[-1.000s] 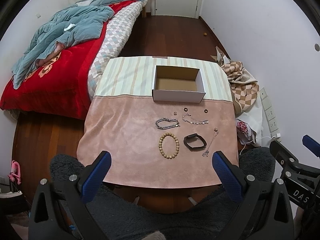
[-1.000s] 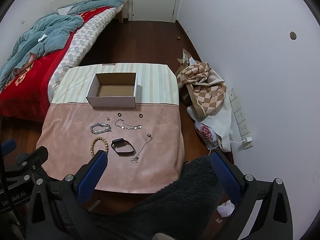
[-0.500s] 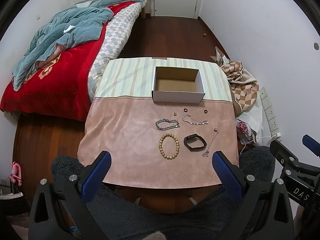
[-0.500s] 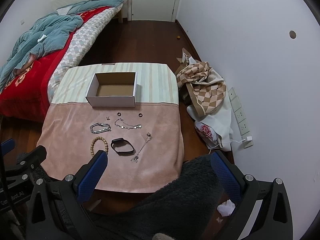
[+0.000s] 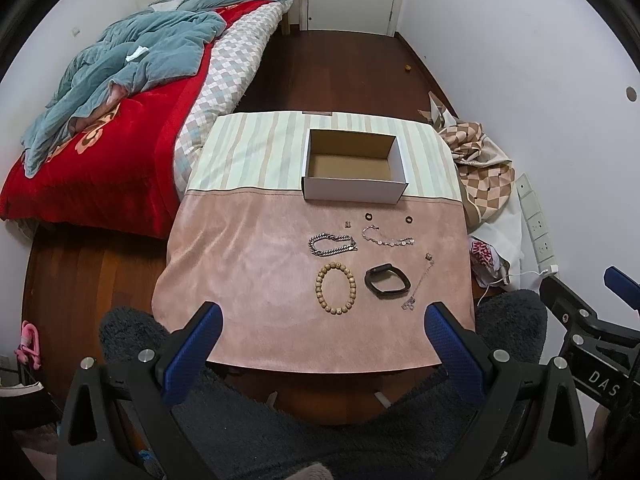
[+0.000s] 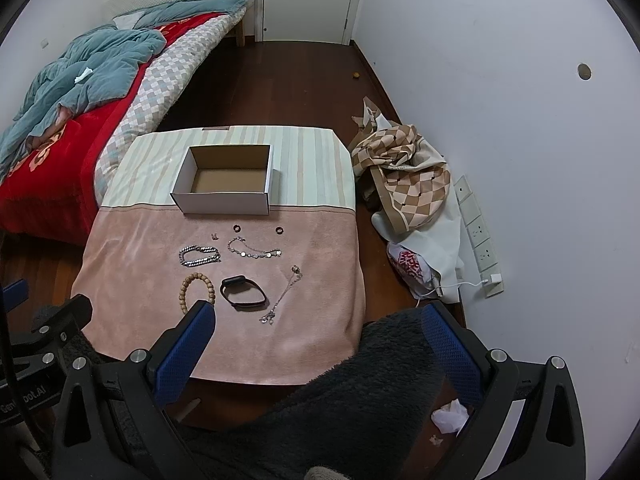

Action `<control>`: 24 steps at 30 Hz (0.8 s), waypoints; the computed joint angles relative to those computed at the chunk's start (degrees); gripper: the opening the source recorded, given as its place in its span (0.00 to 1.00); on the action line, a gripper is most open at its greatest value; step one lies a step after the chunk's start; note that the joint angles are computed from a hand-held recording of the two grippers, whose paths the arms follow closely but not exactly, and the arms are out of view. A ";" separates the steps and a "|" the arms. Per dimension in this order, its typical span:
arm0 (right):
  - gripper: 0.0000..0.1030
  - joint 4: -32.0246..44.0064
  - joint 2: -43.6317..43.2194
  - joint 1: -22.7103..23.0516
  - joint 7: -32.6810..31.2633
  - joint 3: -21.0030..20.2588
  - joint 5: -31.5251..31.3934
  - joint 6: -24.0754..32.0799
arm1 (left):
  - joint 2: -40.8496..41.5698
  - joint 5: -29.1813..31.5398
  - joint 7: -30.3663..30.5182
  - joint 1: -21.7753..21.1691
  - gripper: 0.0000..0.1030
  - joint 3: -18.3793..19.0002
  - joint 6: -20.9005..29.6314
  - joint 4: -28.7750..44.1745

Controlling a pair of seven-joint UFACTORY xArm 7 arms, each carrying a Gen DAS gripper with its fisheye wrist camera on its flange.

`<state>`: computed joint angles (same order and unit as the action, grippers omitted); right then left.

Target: Organize jewelry

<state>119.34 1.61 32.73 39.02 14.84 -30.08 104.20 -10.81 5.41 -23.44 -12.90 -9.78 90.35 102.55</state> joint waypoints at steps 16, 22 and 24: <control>1.00 -0.08 -0.17 -0.01 -0.30 -0.09 -0.02 -0.06 | -0.04 0.09 -0.42 -0.18 1.00 -0.18 -0.09 0.21; 1.00 0.11 -0.39 -0.21 -0.50 -0.01 -0.01 0.04 | 0.07 -0.07 -0.31 -0.16 1.00 -0.13 0.12 0.65; 1.00 0.23 -0.54 -0.23 -0.57 0.08 -0.15 0.09 | -0.21 0.04 -0.32 -0.19 1.00 -0.14 -0.05 0.23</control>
<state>119.57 1.07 32.51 38.45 14.92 -30.23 104.29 -11.01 5.45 -23.77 -13.09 -9.92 90.31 102.78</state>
